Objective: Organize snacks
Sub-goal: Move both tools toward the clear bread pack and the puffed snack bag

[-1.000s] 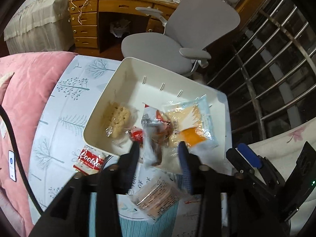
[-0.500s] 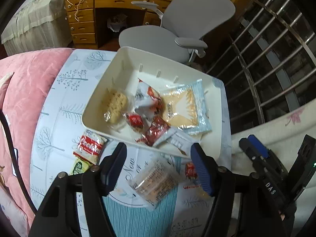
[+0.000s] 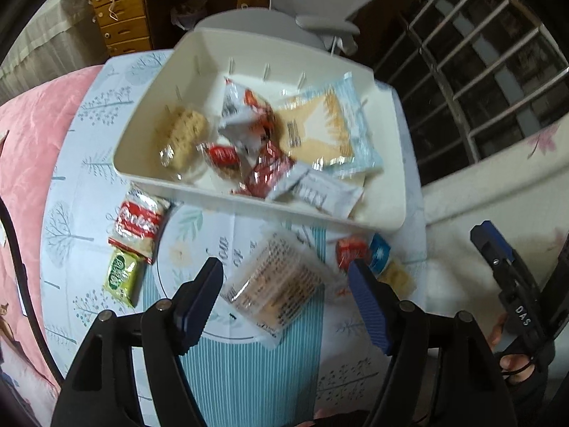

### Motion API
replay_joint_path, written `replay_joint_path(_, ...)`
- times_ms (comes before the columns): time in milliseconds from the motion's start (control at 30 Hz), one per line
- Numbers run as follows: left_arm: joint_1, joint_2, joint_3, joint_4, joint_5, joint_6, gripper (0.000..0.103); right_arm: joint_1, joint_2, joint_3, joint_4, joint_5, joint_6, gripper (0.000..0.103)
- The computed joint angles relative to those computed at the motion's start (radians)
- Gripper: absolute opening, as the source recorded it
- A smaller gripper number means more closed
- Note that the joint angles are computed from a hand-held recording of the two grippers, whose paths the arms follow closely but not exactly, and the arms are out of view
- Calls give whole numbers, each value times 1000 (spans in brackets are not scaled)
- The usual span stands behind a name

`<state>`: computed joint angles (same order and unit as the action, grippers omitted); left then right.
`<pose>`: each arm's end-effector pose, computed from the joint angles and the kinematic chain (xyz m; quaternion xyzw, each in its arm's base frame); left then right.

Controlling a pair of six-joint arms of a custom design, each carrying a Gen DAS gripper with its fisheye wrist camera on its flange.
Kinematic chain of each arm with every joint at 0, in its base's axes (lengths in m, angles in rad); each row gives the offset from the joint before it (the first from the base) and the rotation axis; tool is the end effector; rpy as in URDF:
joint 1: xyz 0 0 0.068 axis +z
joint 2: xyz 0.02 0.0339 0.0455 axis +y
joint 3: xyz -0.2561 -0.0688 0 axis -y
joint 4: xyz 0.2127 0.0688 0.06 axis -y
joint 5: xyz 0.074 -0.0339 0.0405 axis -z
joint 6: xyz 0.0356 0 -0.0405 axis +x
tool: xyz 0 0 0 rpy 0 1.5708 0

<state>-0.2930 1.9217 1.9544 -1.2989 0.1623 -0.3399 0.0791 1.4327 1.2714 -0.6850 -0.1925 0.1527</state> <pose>0.3348 -0.1070 0.3168 -0.0108 0.9852 -0.1232 0.1188 0.2751 0.0286 0.3106 0.0002 0.9314 0.1301 0.3400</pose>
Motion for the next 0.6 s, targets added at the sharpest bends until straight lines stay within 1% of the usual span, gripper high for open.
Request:
replay_joint_path(133, -21, 13, -70, 33, 14, 0, 73, 5, -32, -69, -3, 6, 3, 65)
replay_joint_path(233, -38, 43, -94, 35, -7, 1, 74, 18, -52, -126, 2, 13, -2, 70)
replay_joint_path(300, -47, 58, -116, 43, -15, 2, 76, 27, -54, -164, -2, 22, -5, 72)
replay_joint_path(367, -53, 72, -130, 49, -16, 1, 81, 33, -53, -188, -13, 27, -2, 73)
replay_joint_path(600, -88, 148, -170, 60, -50, 18, 83, 64, -48, -306, 9, 43, 5, 75)
